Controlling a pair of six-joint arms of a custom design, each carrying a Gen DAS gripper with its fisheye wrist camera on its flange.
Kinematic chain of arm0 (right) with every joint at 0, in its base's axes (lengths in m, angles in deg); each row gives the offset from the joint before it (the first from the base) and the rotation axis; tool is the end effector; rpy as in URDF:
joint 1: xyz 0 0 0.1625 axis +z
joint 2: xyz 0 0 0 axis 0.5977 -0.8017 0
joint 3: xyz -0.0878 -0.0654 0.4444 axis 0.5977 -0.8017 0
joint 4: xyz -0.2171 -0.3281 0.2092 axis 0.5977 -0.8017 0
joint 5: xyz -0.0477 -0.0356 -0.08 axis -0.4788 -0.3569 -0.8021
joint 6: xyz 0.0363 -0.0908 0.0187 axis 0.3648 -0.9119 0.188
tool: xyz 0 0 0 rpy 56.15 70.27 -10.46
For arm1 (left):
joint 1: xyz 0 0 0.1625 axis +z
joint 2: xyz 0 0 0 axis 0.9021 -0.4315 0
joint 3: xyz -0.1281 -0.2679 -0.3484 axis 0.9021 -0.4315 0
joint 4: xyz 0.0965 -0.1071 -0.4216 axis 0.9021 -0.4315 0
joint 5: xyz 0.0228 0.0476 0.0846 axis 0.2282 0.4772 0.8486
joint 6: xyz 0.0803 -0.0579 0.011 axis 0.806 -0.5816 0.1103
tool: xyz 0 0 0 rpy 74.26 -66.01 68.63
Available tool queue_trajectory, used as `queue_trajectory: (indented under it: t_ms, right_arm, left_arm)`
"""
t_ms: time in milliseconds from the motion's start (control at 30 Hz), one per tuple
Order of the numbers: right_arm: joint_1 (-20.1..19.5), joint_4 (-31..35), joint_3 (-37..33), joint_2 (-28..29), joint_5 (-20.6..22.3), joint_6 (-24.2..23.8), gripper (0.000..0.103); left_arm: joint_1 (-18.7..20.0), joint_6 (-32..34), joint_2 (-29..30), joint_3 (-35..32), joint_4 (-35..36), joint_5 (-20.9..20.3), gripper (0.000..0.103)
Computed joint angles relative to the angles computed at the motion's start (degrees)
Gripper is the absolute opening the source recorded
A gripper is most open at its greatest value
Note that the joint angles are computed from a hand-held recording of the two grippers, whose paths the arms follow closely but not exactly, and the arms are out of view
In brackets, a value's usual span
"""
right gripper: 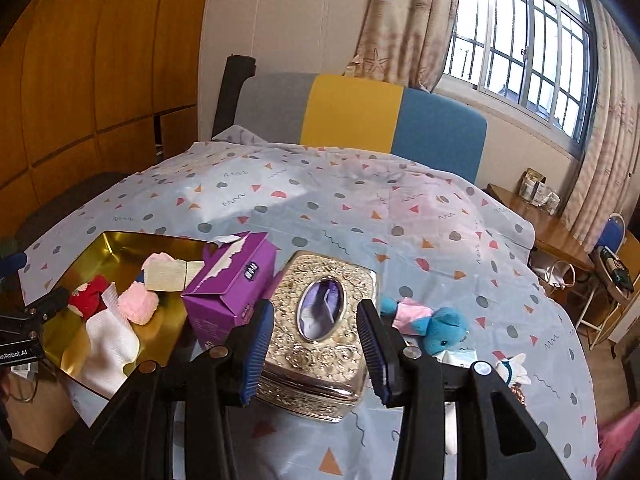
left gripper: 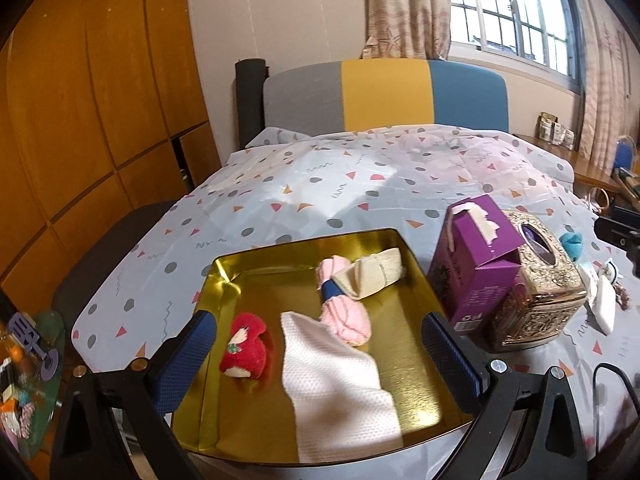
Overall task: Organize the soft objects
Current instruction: 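Move both tools back over the remaining items on the bed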
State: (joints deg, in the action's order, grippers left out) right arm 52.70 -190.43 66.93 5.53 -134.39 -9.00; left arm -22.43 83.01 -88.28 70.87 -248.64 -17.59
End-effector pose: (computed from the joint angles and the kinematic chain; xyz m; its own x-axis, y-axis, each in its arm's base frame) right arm 0.0835 -0.5873 0.3562 -0.6114 -0.0381 0.7904 -0.6528 0.5889 -0.4765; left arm -0.3335 -0.5964 0.0664 -0.6201 0.1066 -0.7772 0.6693 0.5888 -0.4532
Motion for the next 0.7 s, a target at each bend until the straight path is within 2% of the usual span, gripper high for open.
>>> queue_trajectory:
  t_ms: [267, 700]
  right_arm:
    - [-1.68, -1.02, 0.23, -0.96, 0.53, 0.4, 0.043]
    - [-5.14, -1.43, -0.71, -2.38, -0.27, 1.89, 0.043]
  left_arm:
    - [-1.14, 1.8, 1.63, -1.85, 0.86, -0.9, 0.103]
    - [-3.06, 7.54, 4.45, -6.24, -0.67, -5.74, 0.103]
